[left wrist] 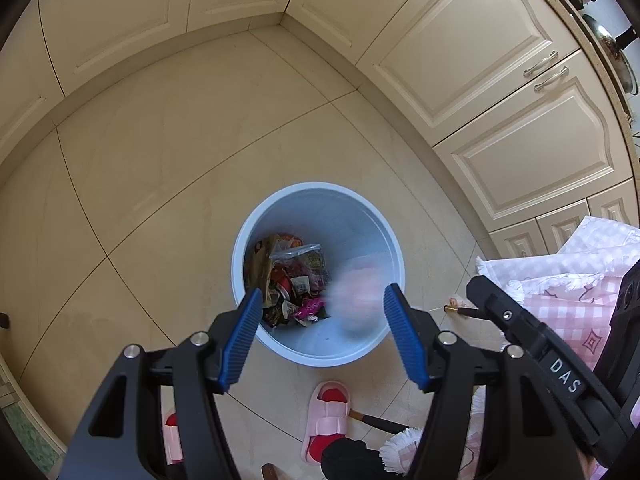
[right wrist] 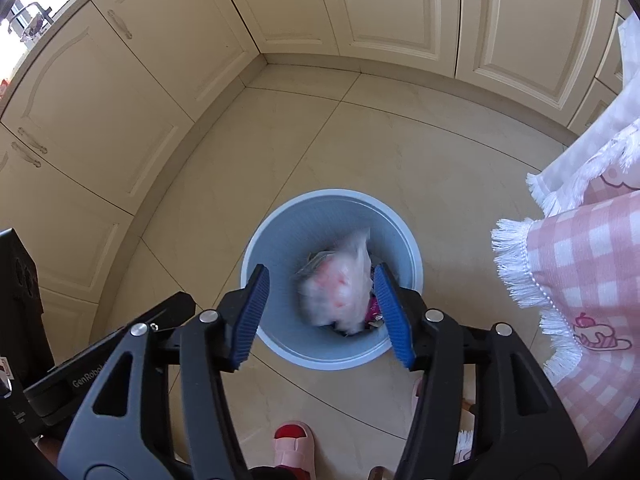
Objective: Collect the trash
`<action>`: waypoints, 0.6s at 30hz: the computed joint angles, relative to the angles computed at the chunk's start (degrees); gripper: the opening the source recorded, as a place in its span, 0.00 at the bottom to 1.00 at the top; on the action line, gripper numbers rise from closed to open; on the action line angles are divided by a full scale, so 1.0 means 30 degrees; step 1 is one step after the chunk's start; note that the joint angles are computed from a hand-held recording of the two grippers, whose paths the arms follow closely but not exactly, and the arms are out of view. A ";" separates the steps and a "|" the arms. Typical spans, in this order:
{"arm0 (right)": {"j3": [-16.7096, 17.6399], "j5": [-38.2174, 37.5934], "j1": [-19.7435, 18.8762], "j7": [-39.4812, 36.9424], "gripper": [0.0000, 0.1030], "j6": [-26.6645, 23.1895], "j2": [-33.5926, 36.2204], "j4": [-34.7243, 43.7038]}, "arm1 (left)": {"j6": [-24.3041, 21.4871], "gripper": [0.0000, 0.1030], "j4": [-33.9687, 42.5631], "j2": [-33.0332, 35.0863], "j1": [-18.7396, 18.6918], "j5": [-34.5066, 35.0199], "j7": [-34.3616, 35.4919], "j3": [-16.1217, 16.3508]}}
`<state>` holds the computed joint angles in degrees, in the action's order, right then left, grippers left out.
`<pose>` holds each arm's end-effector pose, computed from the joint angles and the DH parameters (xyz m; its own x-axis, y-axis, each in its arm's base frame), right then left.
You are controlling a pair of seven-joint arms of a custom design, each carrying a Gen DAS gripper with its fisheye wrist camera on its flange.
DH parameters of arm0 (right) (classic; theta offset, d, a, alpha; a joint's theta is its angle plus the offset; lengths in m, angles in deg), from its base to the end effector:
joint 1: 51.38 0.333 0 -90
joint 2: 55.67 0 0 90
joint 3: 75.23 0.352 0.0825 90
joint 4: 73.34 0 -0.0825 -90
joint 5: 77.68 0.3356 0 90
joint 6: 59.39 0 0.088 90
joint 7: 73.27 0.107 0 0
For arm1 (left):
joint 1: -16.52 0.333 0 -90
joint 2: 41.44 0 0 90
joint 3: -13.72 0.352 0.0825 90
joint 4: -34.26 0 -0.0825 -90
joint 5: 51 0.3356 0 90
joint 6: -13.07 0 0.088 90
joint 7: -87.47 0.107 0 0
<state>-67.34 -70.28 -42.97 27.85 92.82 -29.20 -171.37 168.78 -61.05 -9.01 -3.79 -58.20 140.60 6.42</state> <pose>0.6591 0.1722 0.4374 0.0182 -0.9677 -0.2514 -0.9059 0.0905 -0.4137 0.6321 -0.3051 0.3944 0.2140 -0.8875 0.4080 -0.9020 -0.3399 -0.2661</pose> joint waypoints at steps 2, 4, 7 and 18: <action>-0.0045 -0.0125 0.0035 -0.0009 0.53 0.0096 -0.0283 -0.0219 | 0.0052 0.60 -0.0134 -0.0178 -0.0160 0.0221 -0.0108 0.0201; -0.0134 -0.0311 0.0112 0.0018 0.53 0.0110 -0.0631 -0.0447 | 0.0098 0.60 -0.0349 -0.0496 -0.0589 0.0813 -0.0600 0.0703; -0.0403 -0.0858 0.0379 0.0106 0.53 0.0199 -0.1525 -0.1061 | -0.0354 0.60 -0.0609 -0.1165 -0.1948 0.3022 -0.2158 0.2141; -0.1690 -0.5311 0.1567 0.1468 0.61 0.1936 -0.8312 -0.5929 | -0.1812 0.69 -0.3670 -0.6189 -0.4540 1.1125 -0.9024 0.3268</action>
